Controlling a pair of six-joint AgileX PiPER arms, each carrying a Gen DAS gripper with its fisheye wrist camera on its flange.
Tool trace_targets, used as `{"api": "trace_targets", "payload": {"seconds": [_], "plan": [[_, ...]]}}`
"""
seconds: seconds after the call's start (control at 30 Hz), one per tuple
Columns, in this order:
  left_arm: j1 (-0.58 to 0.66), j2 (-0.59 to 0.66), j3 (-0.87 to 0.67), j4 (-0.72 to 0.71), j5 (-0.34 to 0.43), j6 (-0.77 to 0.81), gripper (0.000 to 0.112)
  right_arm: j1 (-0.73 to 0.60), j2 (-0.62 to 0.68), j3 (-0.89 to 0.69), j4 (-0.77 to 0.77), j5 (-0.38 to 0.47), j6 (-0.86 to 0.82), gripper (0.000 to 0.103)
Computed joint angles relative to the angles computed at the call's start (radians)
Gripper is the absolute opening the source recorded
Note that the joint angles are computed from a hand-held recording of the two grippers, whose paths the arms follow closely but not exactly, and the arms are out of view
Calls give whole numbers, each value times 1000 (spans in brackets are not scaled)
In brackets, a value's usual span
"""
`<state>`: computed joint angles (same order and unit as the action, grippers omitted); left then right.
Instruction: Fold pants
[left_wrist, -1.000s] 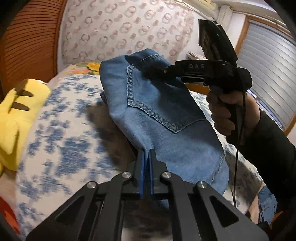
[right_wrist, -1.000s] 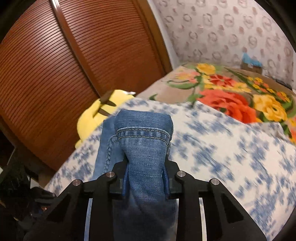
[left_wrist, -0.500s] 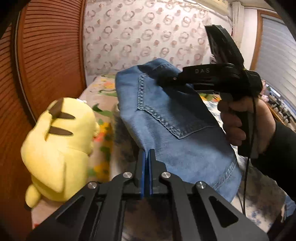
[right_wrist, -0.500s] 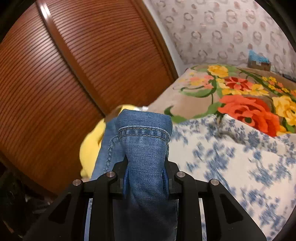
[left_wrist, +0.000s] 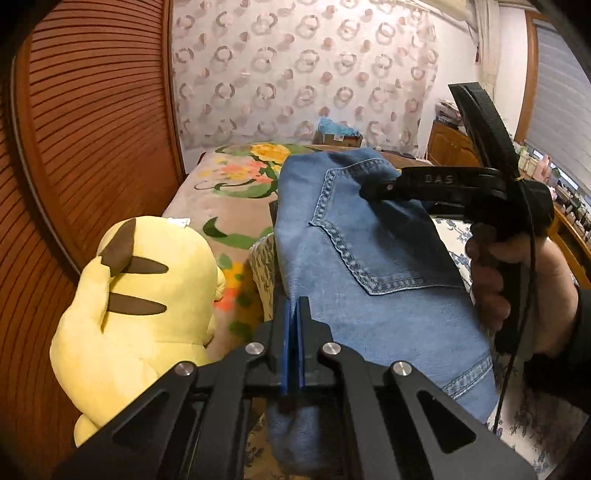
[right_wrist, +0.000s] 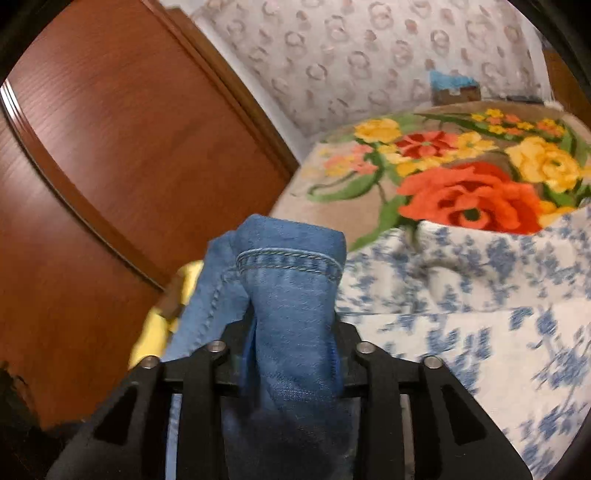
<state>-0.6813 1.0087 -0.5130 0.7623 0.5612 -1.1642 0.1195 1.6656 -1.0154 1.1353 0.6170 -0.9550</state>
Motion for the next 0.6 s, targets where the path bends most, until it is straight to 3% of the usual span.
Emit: {"api": "trace_targets", "payload": {"seconds": [0.07, 0.13, 0.23, 0.3, 0.4, 0.53, 0.6], "plan": [[-9, -9, 10, 3, -4, -23, 1, -17, 0, -20, -75, 12, 12, 49], [-44, -9, 15, 40, 26, -79, 1, -22, -28, -21, -145, 7, 3, 50], [-73, 0, 19, 73, 51, -127, 1, -2, -123, 26, -204, -78, -87, 49], [-81, 3, 22, 79, 55, -154, 1, 24, -148, 35, -252, -92, -116, 35], [-98, 3, 27, 99, 68, -199, 2, 38, -142, 16, -264, -27, -145, 29], [-136, -8, 25, 113, 106, -253, 2, 80, -85, 13, -333, -81, -100, 27], [-176, -25, 18, 119, 150, -282, 3, 59, -65, 19, -301, -69, -128, 27]]}}
